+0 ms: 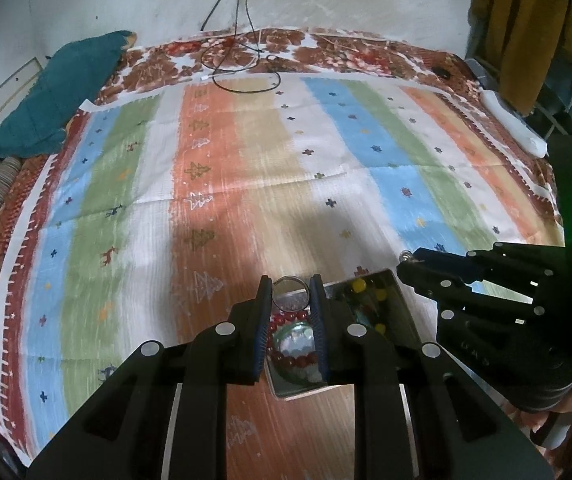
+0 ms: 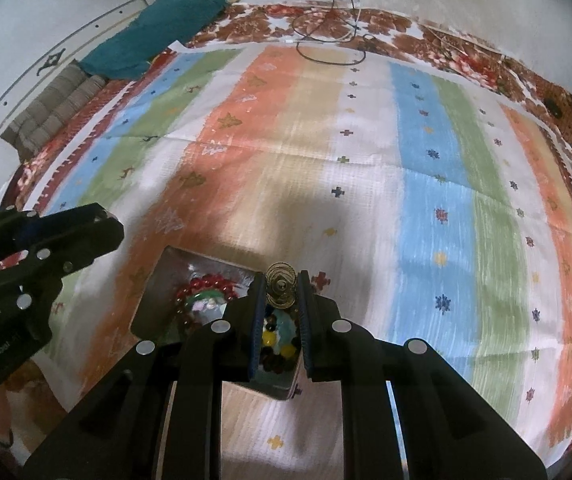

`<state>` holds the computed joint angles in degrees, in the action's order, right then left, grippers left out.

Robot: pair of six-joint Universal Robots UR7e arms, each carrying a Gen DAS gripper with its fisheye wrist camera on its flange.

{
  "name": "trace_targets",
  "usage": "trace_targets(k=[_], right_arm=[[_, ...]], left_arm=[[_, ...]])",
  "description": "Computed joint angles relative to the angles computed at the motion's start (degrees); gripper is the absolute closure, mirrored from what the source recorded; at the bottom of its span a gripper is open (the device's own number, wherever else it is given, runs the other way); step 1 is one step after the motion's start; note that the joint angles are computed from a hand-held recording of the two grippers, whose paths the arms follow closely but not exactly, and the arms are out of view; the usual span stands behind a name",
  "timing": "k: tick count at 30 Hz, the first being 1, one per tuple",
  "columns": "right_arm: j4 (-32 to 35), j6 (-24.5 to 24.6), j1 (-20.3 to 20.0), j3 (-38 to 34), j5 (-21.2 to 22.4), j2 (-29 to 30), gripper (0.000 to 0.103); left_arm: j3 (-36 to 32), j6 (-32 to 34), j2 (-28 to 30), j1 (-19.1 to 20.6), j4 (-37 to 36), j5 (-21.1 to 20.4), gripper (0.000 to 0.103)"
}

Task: Organize jewelry
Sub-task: 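Carry the plain ring with the left tool while the right tool carries the coiled ring to the tin, then open the left tool over the tin while the right tool releases the coiled ring into it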

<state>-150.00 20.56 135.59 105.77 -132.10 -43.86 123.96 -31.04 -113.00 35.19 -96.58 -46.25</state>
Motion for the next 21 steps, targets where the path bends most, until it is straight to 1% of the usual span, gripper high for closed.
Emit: trace_targets(k=[7, 13, 16, 18, 21], right_arm=[[-0.6, 0.7, 1.3, 1.4, 0.3, -0.3, 0.086], [-1.3, 0.7, 1.4, 1.7, 0.7, -0.4, 0.086], [-1.4, 0.7, 1.3, 1.6, 0.8, -0.3, 0.086], [-1.5, 0.8, 1.1, 1.6, 1.3, -0.3, 0.086], [-1.4, 2.1, 0.7, 1.5, 1.4, -0.4, 0.085]], left_arm=[[1.5, -2.9, -3.3, -3.5, 3.7, 0.5, 0.084], [1.7, -3.9, -3.5, -4.1, 4.6, 0.6, 0.084], [1.8, -3.5, -3.5, -3.9, 3.8, 0.5, 0.084], [1.5, -2.9, -2.4, -2.8, 2.5, -0.1, 0.083], [1.0, -3.4, -1.1, -1.6, 2.0, 0.5, 0.081]])
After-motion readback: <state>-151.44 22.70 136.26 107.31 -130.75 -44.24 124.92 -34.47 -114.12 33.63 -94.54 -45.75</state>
